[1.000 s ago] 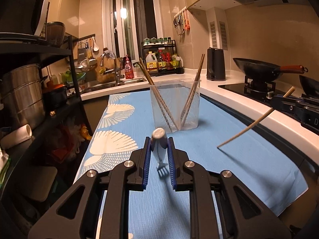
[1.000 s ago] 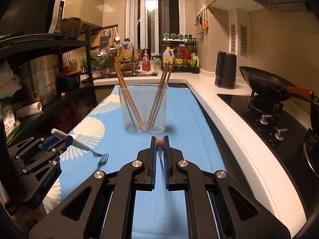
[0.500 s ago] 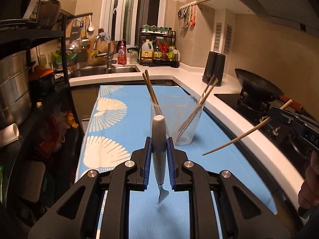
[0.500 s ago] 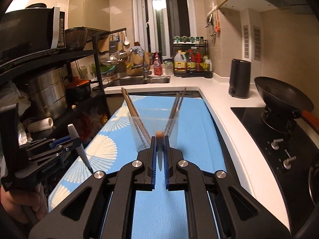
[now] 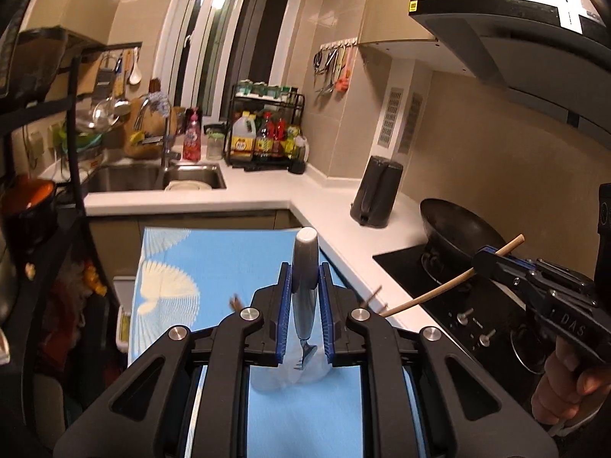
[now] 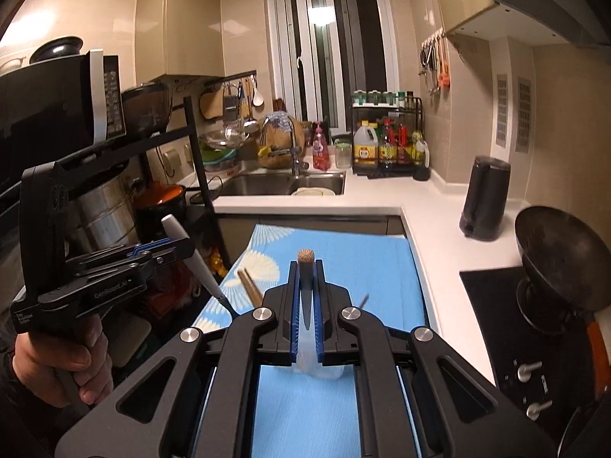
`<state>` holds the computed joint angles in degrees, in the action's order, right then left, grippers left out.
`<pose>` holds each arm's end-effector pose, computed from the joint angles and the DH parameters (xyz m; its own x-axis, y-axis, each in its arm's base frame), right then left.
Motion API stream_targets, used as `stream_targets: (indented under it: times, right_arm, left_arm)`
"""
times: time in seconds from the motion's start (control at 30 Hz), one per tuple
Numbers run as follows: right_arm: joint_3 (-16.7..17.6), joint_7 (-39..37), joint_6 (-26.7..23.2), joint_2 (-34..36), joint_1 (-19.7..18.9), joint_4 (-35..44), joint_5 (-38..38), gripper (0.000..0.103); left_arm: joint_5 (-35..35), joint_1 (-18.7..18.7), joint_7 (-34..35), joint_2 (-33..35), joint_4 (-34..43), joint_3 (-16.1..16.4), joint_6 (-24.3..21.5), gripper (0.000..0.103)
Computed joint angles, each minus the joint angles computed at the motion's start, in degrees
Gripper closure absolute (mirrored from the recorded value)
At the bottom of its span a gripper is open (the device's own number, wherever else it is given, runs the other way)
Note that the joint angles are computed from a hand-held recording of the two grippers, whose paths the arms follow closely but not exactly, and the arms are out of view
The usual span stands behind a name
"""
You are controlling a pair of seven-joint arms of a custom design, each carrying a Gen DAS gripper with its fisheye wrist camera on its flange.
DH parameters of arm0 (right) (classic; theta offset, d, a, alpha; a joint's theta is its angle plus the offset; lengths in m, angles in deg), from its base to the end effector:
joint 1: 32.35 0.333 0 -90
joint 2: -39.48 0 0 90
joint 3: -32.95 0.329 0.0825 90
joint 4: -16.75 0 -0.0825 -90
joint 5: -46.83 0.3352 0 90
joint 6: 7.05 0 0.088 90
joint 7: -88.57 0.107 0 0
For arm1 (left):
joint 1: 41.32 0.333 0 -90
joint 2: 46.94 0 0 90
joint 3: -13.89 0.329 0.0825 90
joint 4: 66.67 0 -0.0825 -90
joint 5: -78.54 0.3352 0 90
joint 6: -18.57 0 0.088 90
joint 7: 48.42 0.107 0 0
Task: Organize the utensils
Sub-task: 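Lift the fork with left tool to the container while right tool carries its chopstick, then open left tool to drop the fork in while right tool drops its chopstick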
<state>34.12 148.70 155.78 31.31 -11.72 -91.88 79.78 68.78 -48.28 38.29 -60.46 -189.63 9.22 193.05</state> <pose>0.4871 0.1651 0.7108 0.4883 -0.8675 -0.0950 -0.4078 -0.1306 -0.9037 0.4725 -0.0894 0.6718 -0.1162 -0.9745 0.1922 -0.4471 -0.1215 -0.8862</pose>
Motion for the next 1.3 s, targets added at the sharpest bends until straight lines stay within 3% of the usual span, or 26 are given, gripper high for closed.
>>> stream_targets:
  times: [0.1,0.27,0.57,0.67,0.73,1.07,1.23,1.3]
  right_arm:
    - [0.9,4.2,-1.9,4.9,-1.3,5.3,-4.4,0.097]
    - [2.6,11.2,-5.1,12.0,-3.1,10.3,-12.2,0.097]
    - [4.2,15.4,-7.0,18.6,-4.2,12.6,-18.3,0.097]
    - [4.4,15.7,-7.0,18.8,-4.4,11.9,-19.2,0.095]
    - [3.9,17.6,-6.3,18.4,-4.2,10.9,-20.9,0.089]
    - [3.3,22.2,-1.7,11.9,-4.1,5.7,-26.1,0.074]
    - [3.1,23.4,1.6,6.6,-4.2,1.1,-27.0,0.068]
    - [3.0,23.4,3.9,4.1,-4.1,-1.7,-26.7,0.059]
  left_arm:
    - [-0.1,0.0,0.2,5.0,4.8,-0.1,-1.4,0.089]
    - [6.1,3.3,-4.2,13.0,10.0,-2.4,-4.9,0.089]
    - [0.9,4.6,1.2,19.5,11.3,-4.3,-7.4,0.089]
    - [3.1,4.0,-0.4,19.3,10.4,-3.8,-7.0,0.087]
    - [5.7,3.4,-3.1,18.7,9.7,-3.1,-6.2,0.065]
    - [17.8,3.7,-14.5,12.0,6.1,-2.5,-4.1,0.058]
    - [22.4,5.6,-19.6,6.4,2.3,-3.9,-3.5,0.043]
    - [25.2,7.5,-22.9,3.5,-0.1,-5.3,-2.6,0.036]
